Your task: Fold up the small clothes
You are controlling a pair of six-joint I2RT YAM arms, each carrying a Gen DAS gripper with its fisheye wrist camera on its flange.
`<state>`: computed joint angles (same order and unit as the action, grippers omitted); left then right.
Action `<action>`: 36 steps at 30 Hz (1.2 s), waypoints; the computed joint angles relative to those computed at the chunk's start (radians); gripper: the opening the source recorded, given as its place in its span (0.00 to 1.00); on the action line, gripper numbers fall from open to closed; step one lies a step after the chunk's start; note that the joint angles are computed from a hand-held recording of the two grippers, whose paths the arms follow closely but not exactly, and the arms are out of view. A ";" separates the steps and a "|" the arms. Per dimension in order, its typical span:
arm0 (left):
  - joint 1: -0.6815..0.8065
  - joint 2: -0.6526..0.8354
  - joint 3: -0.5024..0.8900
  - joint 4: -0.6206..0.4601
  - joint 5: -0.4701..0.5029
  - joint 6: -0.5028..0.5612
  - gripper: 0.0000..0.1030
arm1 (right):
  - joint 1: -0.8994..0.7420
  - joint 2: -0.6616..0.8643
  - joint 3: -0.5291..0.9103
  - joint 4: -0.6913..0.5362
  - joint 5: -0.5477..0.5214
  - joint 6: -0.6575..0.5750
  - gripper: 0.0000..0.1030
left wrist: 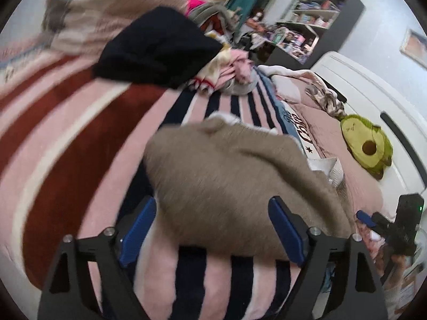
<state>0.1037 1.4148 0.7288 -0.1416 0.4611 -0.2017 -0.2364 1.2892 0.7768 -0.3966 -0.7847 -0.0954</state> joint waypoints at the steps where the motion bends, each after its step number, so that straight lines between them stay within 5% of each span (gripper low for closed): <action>1: 0.016 0.011 -0.017 0.016 0.038 -0.018 0.81 | 0.033 -0.007 -0.005 0.009 0.005 0.006 0.72; 10: 0.049 0.033 -0.026 0.053 0.115 -0.002 0.81 | 0.198 0.208 0.259 -0.010 0.184 -0.135 0.74; 14: 0.041 0.032 0.025 0.053 0.074 0.030 0.81 | 0.189 0.457 0.551 -0.240 0.154 -0.336 0.87; 22: 0.015 0.151 0.123 0.100 0.028 0.055 0.81 | 0.206 0.867 1.002 -0.673 0.142 -0.599 0.87; 23: 0.015 0.171 0.134 0.105 0.027 0.056 0.81 | 0.212 0.882 1.005 -0.694 0.155 -0.632 0.80; 26: 0.014 0.199 0.148 0.120 0.020 0.053 0.81 | 0.214 0.844 0.927 -0.661 0.144 -0.695 0.21; 30: 0.017 0.203 0.145 0.135 0.017 0.054 0.81 | 0.228 0.685 0.704 -0.434 0.206 -0.640 0.08; 36: 0.031 0.183 0.126 0.144 0.017 0.054 0.81 | 0.219 0.639 0.693 -0.258 0.316 -0.457 0.07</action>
